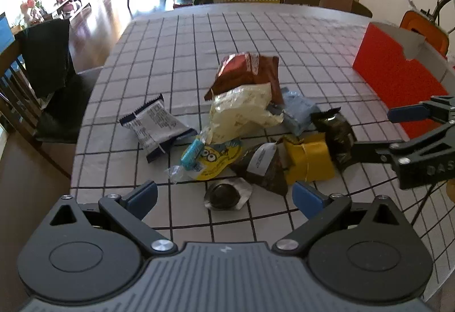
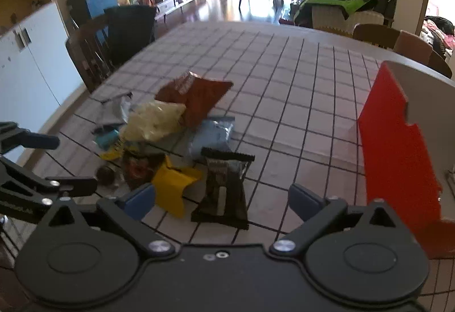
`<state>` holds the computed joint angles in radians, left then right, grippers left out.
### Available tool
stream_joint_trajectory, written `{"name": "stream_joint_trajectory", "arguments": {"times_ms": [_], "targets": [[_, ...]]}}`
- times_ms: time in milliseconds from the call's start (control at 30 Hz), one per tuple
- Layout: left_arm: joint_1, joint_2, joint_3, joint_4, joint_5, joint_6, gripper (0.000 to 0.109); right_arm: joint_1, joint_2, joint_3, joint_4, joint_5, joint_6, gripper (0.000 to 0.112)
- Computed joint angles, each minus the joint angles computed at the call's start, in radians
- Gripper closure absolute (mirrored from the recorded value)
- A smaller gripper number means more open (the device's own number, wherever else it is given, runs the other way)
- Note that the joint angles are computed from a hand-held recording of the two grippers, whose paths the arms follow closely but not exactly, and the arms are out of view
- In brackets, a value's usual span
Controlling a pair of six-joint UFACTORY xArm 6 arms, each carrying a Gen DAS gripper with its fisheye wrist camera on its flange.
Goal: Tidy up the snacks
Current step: 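Grasp the dark chocolate packet with the right gripper while the left grasps the round dark candy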
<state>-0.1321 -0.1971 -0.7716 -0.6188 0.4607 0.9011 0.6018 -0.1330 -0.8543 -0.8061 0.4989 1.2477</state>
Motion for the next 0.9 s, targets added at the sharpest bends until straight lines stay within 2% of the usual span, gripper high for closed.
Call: {"name": "stream_joint_trajectory", "arguments": {"times_ms": [100,233,333,433,567,800,900], "targets": [[-0.001,0.034,-0.025,0.003,0.006,-0.004,0.007,-0.017,0.037,-0.014,0.011,-0.008,-0.012,0.020],[0.009,0.103,-0.098,0.095,0.083,-0.126,0.008,-0.043,0.068,-0.025,0.022,-0.017,0.012,0.030],[0.008,0.141,-0.127,0.155,0.101,-0.193,0.011,-0.061,0.085,-0.030,0.045,-0.034,0.012,0.035],[0.005,0.166,-0.144,0.214,0.116,-0.250,0.026,-0.062,0.098,-0.038,0.054,-0.036,-0.001,0.043],[-0.004,0.166,-0.137,0.236,0.101,-0.249,0.031,-0.063,0.109,-0.045,0.079,-0.050,-0.030,0.054],[-0.021,0.137,-0.103,0.235,0.070,-0.192,0.064,-0.064,0.118,-0.050,0.113,-0.064,-0.077,0.069],[-0.019,0.132,-0.100,0.213,0.073,-0.171,0.068,-0.059,0.120,-0.055,0.106,-0.058,-0.071,0.076]]}}
